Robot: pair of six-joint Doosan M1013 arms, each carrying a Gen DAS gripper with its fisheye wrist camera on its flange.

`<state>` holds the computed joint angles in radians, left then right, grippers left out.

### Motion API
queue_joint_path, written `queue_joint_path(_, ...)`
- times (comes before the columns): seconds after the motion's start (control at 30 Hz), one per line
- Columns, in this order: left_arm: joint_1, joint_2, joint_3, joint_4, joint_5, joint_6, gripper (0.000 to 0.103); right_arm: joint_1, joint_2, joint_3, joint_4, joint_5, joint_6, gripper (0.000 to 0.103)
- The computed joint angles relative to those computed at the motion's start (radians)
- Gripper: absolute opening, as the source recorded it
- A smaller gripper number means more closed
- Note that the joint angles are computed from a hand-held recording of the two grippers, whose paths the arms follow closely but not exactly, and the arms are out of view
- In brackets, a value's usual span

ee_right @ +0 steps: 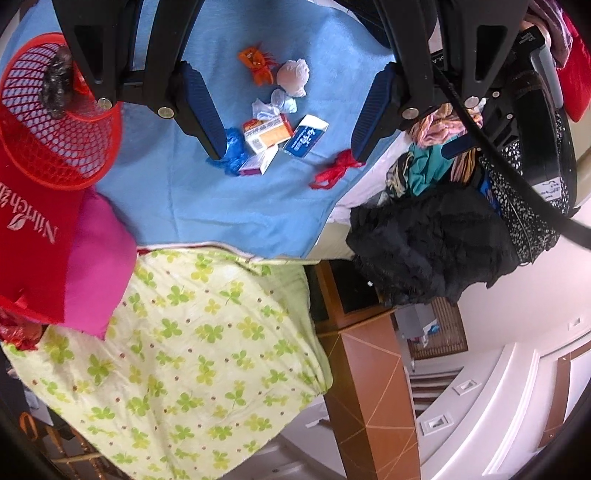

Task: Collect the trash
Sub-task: 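Move both open tools back over the remaining trash on the blanket, then grasp the white tissue bundle with the left tool while the right tool grasps the orange packet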

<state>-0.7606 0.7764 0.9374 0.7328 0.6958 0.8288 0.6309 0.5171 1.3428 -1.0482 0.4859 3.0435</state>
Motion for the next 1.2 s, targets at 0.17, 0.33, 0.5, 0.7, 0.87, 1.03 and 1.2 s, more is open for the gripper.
queue_joint_path(0.17, 0.034, 0.035, -0.026, -0.069, 0.073, 0.004, 0.079, -0.026, 0.044, -0.03, 0.225, -0.02, -0.169, 0.074)
queue_joint_path(0.33, 0.068, 0.074, -0.062, -0.152, 0.159, 0.004, 0.079, -0.071, 0.117, -0.083, 0.593, 0.004, -0.43, 0.072)
queue_joint_path(0.5, 0.095, 0.112, -0.107, -0.229, 0.217, 0.017, 0.079, -0.104, 0.188, -0.131, 0.948, 0.019, -0.697, 0.066)
queue_joint_path(0.7, 0.101, 0.136, -0.144, -0.346, 0.224, 0.097, 0.079, -0.093, 0.261, -0.228, 0.909, 0.109, -0.724, 0.057)
queue_joint_path(0.87, 0.091, 0.164, -0.188, -0.378, 0.243, 0.152, 0.079, -0.101, 0.268, -0.213, 0.897, 0.139, -0.722, 0.053)
queue_joint_path(1.03, 0.076, 0.189, -0.239, -0.427, 0.255, 0.23, 0.079, -0.114, 0.294, -0.211, 0.956, 0.148, -0.802, 0.037)
queue_joint_path(1.2, 0.066, 0.238, -0.329, -0.533, 0.268, 0.35, 0.079, -0.105, 0.265, -0.171, 0.834, 0.111, -0.722, 0.031)
